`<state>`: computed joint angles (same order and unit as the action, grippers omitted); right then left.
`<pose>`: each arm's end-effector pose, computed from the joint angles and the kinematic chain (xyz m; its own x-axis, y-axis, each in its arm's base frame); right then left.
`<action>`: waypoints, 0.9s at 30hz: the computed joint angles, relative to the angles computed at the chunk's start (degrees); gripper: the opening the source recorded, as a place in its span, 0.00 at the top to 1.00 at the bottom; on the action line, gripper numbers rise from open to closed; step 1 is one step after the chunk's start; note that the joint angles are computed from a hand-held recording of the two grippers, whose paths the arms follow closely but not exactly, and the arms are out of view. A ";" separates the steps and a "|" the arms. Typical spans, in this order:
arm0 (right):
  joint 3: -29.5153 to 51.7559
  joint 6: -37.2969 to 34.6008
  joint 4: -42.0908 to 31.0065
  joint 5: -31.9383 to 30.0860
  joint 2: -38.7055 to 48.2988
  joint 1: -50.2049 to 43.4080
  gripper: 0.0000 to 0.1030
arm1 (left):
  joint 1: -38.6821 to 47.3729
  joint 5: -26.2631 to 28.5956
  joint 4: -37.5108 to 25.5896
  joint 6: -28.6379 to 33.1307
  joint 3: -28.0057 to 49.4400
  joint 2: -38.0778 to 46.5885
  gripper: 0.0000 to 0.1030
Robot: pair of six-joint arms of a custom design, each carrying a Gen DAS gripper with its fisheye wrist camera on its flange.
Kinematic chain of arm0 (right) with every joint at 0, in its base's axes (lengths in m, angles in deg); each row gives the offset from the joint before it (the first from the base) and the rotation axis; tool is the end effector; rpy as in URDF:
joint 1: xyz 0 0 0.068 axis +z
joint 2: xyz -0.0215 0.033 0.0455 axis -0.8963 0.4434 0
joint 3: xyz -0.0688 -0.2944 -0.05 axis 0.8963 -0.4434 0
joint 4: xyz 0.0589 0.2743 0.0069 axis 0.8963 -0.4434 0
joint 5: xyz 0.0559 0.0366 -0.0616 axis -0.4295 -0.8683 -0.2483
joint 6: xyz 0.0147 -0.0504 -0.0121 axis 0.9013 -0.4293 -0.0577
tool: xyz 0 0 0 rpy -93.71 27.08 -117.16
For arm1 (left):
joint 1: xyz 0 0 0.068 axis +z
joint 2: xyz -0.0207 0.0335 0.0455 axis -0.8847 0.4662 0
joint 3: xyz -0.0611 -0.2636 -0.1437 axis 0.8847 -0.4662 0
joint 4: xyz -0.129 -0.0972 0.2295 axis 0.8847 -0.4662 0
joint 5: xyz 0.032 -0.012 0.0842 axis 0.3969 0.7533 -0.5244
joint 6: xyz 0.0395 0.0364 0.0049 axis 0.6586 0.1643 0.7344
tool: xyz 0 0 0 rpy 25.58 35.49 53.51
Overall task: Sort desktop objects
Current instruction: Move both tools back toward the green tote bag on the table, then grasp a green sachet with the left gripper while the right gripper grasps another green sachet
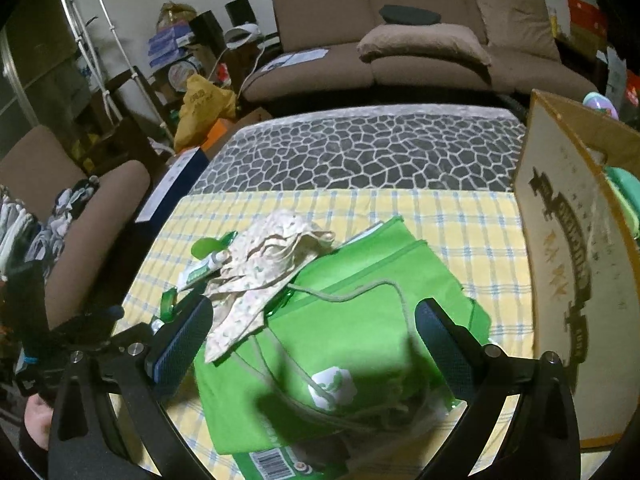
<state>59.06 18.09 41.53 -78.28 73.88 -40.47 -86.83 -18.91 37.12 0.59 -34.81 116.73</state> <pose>0.2104 0.0846 0.2373 -0.7500 0.2300 -0.6202 0.0949 0.9653 0.2431 0.2770 -0.1347 0.1894 -0.8150 0.2305 -0.5317 0.4048 0.8829 -0.2378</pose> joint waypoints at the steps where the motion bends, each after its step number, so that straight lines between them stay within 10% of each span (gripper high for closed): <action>1: 0.06 0.06 0.40 -0.18 0.72 0.19 0.01 | 0.32 -0.07 0.02 0.18 0.08 0.23 0.00; 17: 1.61 0.26 4.08 -0.72 9.06 5.00 0.01 | 6.28 -3.05 1.66 6.81 -0.17 8.34 0.01; 27: 3.26 -0.43 5.55 -0.15 11.41 10.55 0.12 | 2.92 -6.60 4.24 10.13 -1.85 10.01 0.47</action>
